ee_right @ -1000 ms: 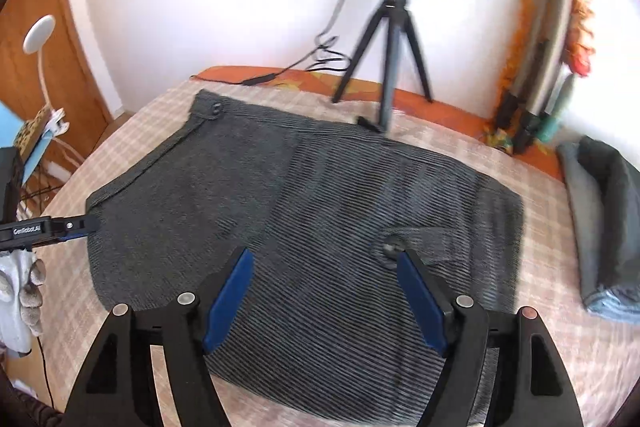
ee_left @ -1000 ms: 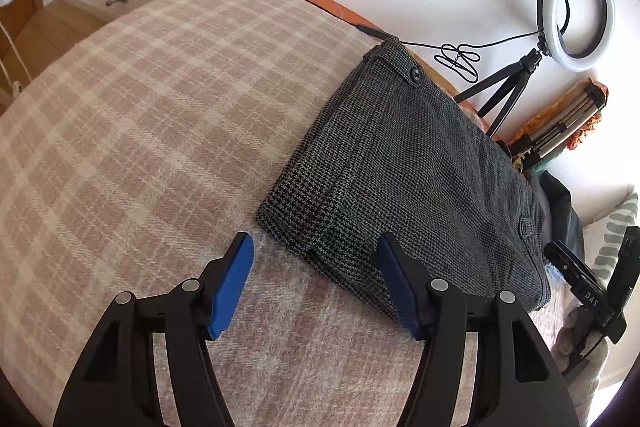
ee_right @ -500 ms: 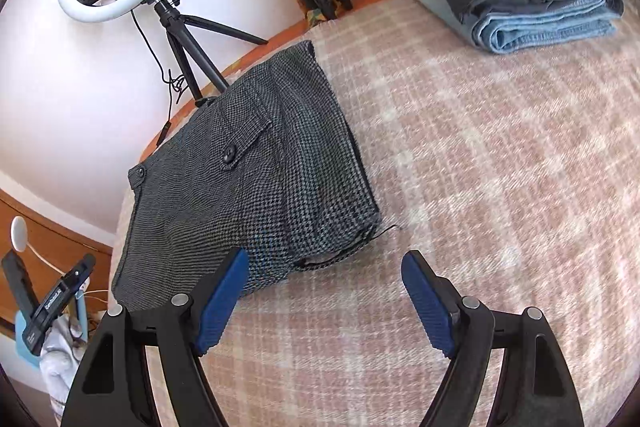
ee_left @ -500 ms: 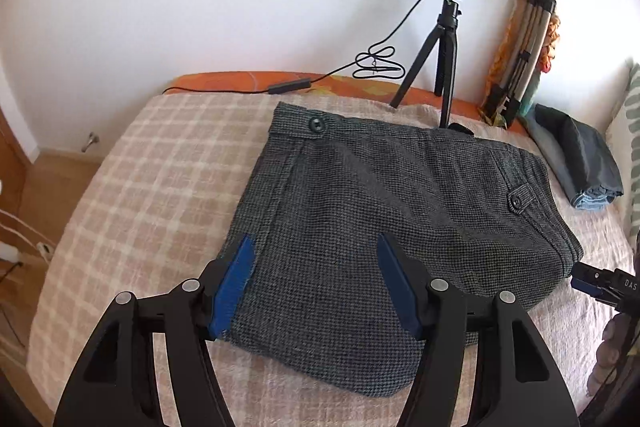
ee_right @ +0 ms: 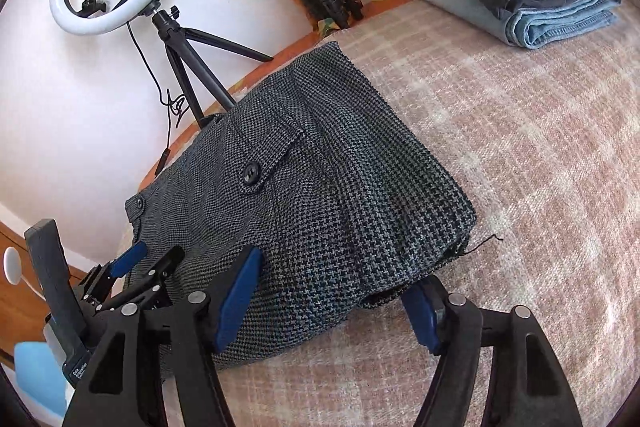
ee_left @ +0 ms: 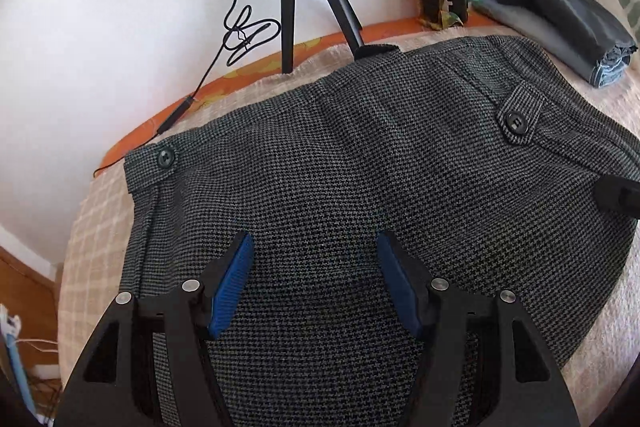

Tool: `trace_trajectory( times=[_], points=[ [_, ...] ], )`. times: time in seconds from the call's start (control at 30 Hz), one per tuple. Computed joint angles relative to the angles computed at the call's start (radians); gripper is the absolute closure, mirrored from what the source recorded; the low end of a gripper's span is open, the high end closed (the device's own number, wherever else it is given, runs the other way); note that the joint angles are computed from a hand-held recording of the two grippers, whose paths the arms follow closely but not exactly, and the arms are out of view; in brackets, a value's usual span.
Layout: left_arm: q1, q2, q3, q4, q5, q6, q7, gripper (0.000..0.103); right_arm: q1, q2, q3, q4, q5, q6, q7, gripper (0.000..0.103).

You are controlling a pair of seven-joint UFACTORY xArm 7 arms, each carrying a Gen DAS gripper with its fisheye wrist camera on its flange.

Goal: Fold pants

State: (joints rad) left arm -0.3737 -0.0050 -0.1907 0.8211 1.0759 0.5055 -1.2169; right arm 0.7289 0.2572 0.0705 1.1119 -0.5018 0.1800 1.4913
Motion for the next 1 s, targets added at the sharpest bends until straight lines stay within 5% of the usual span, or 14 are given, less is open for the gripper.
trace_trajectory(
  times=[0.13, 0.37, 0.53, 0.67, 0.87, 1.0],
  points=[
    [0.008, -0.01, 0.003, -0.013, 0.071, -0.019, -0.054, 0.038, 0.063, 0.001, -0.061, 0.025, -0.131, 0.055, 0.145, 0.051],
    [0.021, -0.122, -0.028, -0.077, 0.058, -0.033, -0.113, 0.038, 0.049, -0.042, -0.03, 0.038, -0.325, 0.119, 0.255, 0.068],
    [0.025, -0.087, -0.066, -0.08, 0.0, -0.032, -0.042, 0.038, 0.026, -0.043, 0.03, 0.117, -0.419, 0.205, 0.22, 0.077],
    [0.042, -0.116, -0.027, -0.12, -0.062, -0.131, -0.046, 0.038, 0.018, -0.023, 0.066, 0.188, -0.429, 0.247, 0.151, 0.08],
    [0.139, -0.395, -0.003, -0.314, -0.128, -0.223, -0.088, 0.038, 0.05, 0.031, 0.079, 0.316, -0.432, 0.297, 0.026, 0.082],
    [0.177, -0.633, 0.05, -0.468, -0.226, -0.199, -0.035, 0.038, 0.098, 0.107, 0.078, 0.447, -0.403, 0.324, -0.099, 0.084]
  ],
)
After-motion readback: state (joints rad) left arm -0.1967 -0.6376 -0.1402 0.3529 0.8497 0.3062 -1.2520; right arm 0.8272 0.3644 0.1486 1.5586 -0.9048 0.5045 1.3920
